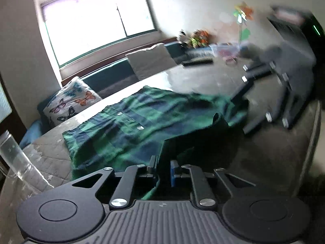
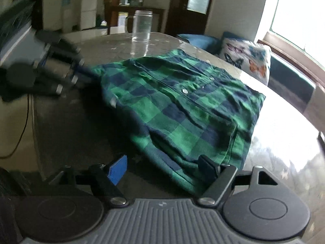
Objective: Fold clothes
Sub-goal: 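Lift the hem with both grippers and fold it over toward the collar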
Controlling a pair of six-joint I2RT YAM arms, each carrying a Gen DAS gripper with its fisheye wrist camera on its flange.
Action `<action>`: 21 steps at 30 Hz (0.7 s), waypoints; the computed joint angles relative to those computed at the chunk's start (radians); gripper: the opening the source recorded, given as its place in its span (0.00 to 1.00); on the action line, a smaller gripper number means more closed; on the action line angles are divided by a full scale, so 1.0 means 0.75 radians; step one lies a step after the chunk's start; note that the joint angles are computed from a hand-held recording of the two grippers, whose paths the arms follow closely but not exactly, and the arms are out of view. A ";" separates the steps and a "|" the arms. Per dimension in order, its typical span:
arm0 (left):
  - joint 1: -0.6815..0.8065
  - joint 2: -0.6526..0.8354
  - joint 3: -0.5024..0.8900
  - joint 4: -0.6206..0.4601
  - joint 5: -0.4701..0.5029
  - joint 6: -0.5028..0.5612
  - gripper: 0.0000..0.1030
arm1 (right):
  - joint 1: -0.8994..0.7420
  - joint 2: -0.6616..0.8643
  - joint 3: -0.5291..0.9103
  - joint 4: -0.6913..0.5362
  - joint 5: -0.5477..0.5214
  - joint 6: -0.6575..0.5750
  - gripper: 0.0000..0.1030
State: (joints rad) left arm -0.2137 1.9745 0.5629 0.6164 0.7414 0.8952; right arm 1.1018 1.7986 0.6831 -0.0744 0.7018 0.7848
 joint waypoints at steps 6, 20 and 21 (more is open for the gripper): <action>-0.035 0.019 0.161 -0.133 -0.016 -0.141 0.11 | -0.127 0.067 -0.025 0.183 -0.041 -0.182 0.58; 0.095 0.066 0.010 0.046 -0.059 0.028 0.46 | -0.332 -0.140 -0.136 0.342 -0.223 -0.193 0.15; 0.102 0.082 -0.006 0.095 -0.070 0.043 0.50 | -0.337 -0.150 -0.129 0.331 -0.219 -0.195 0.15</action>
